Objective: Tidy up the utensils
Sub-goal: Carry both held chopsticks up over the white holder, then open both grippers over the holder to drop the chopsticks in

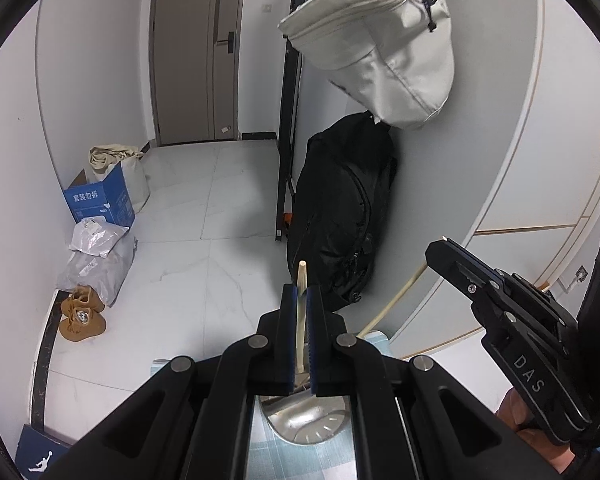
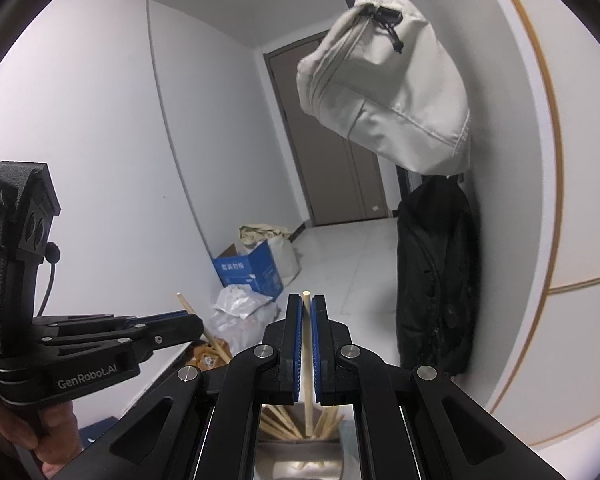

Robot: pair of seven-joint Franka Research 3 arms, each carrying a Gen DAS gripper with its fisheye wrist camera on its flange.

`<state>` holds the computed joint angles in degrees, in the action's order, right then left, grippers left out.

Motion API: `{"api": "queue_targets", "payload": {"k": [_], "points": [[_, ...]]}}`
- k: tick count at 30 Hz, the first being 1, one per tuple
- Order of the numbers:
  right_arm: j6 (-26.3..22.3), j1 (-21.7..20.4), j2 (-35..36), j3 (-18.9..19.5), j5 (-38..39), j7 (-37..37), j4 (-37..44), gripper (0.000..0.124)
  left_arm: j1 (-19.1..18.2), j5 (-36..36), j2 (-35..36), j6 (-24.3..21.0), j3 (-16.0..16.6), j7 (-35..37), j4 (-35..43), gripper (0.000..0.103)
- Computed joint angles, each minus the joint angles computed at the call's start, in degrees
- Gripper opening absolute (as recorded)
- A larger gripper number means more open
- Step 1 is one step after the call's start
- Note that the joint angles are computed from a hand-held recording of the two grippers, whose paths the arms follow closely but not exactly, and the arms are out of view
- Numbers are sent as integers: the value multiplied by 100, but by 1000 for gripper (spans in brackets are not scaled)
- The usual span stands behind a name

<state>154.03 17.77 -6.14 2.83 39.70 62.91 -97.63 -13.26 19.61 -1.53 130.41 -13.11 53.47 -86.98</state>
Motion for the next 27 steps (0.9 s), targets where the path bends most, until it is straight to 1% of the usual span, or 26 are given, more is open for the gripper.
{"api": "queue_targets", "payload": {"k": [6, 10, 15, 18, 22, 27], "points": [[-75, 4, 188, 14, 108, -73, 33, 4, 53, -324, 55, 106, 64, 200, -275, 1], [-101, -5, 291, 46, 144, -140, -3, 4, 100, -618, 148, 117, 98, 370, -295, 1], [-169, -41, 337, 70, 108, -78, -134, 4, 113, -739, 242, 136, 97, 464, -290, 1], [-233, -57, 340, 77, 59, -19, -222, 4, 119, -826, 266, 263, 99, 544, -373, 1], [-387, -72, 345, 69, 113, -22, -273, 4, 158, -1231, 284, 354, 117, 677, -437, 1], [-638, -112, 473, 67, 35, -35, -130, 4, 218, -1679, 315, 539, 142, 833, -483, 1]]}}
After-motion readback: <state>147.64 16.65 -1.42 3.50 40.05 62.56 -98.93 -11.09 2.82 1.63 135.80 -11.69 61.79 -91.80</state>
